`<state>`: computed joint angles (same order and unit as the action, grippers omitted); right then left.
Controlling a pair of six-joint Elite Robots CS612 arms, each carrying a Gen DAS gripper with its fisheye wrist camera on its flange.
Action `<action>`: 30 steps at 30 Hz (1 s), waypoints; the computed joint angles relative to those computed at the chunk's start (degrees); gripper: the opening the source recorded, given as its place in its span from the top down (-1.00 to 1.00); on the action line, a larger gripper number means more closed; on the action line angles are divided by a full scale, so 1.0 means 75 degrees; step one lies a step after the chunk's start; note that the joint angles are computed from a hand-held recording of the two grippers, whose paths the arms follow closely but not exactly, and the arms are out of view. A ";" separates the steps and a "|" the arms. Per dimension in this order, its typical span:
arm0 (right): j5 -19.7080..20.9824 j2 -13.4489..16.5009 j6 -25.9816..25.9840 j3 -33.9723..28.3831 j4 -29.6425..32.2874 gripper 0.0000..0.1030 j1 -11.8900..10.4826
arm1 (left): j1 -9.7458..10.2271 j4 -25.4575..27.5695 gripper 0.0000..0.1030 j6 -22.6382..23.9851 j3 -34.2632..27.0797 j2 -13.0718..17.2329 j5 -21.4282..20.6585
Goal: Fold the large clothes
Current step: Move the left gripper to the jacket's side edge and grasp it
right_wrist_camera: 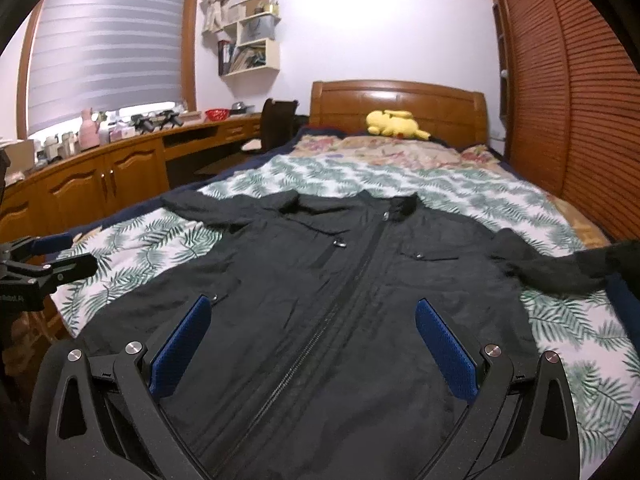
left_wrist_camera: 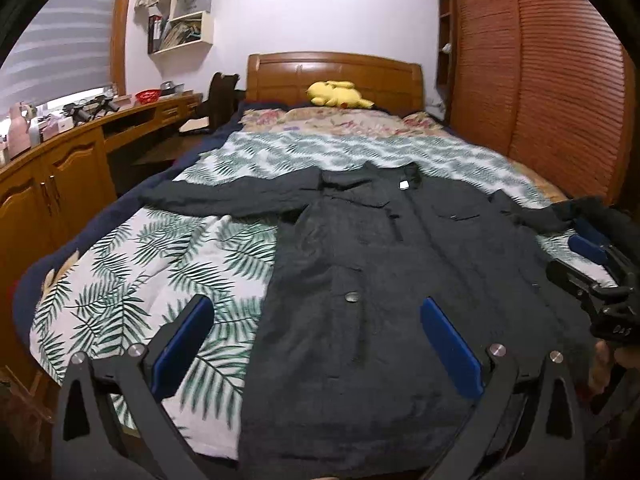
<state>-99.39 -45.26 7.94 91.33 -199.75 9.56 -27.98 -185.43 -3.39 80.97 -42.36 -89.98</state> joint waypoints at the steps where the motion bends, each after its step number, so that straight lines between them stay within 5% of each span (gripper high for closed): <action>1: 0.0116 0.0063 -0.0015 -0.0102 0.0084 -1.00 -0.0035 | 0.0016 0.0104 -1.00 -0.0028 -0.0088 0.0050 0.0055; 23: 0.1302 0.1555 -0.0322 -0.2983 0.2269 -1.00 -0.0355 | 0.0443 0.1739 -1.00 -0.0383 -0.2272 0.1086 0.1203; 30: 0.1718 0.1809 -0.0210 -0.3275 0.2864 -1.00 -0.0437 | 0.0734 0.2616 -1.00 -0.0470 -0.3666 0.1721 0.0690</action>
<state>-86.50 -31.69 6.37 66.77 -178.27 6.28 -22.48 -165.81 -6.91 53.47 -29.45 -84.81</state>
